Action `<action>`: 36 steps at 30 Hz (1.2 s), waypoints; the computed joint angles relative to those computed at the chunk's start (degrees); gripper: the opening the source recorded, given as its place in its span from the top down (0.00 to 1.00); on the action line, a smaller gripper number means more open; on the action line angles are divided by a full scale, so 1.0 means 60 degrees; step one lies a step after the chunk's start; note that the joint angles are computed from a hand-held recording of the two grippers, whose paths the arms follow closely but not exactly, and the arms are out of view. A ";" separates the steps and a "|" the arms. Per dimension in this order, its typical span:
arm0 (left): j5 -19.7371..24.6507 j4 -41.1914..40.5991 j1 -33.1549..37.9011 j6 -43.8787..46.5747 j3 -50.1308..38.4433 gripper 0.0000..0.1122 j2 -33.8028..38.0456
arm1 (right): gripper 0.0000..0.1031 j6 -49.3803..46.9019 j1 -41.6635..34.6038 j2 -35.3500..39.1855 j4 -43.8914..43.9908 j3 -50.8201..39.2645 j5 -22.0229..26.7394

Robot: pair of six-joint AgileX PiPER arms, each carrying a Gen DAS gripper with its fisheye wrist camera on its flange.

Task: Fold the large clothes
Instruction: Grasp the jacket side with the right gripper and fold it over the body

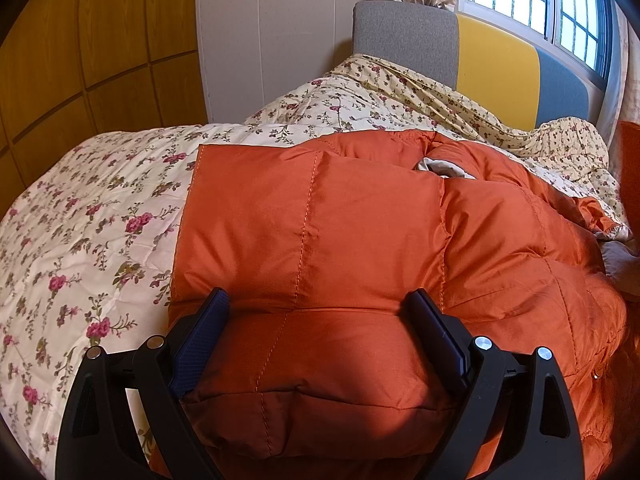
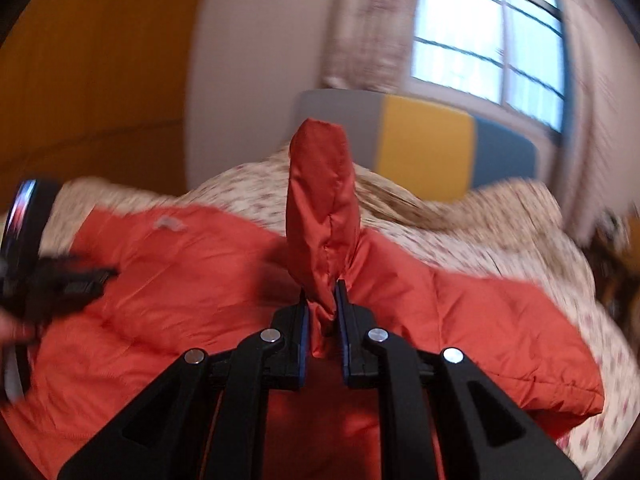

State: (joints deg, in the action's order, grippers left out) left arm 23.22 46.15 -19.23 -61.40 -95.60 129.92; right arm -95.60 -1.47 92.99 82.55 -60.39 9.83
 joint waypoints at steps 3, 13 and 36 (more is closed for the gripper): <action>0.0111 0.0151 -0.0051 -0.0203 -0.0065 0.19 0.0043 | 0.90 -0.0451 0.0496 0.0370 -0.0376 -0.0039 0.0017; 0.0016 0.0466 -0.0049 -0.0531 0.0029 0.19 0.0047 | 0.84 0.4026 0.1313 0.1949 -0.6725 -0.1110 0.0659; 0.1341 -0.1382 -0.2583 0.2670 -0.4481 0.14 0.1308 | 0.56 1.0473 -0.3814 0.2824 -0.7255 -0.4105 0.2958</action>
State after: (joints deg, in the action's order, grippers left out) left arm 31.26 37.86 -34.72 -45.38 -122.49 137.77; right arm -32.76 -24.35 109.94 39.02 -85.01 27.58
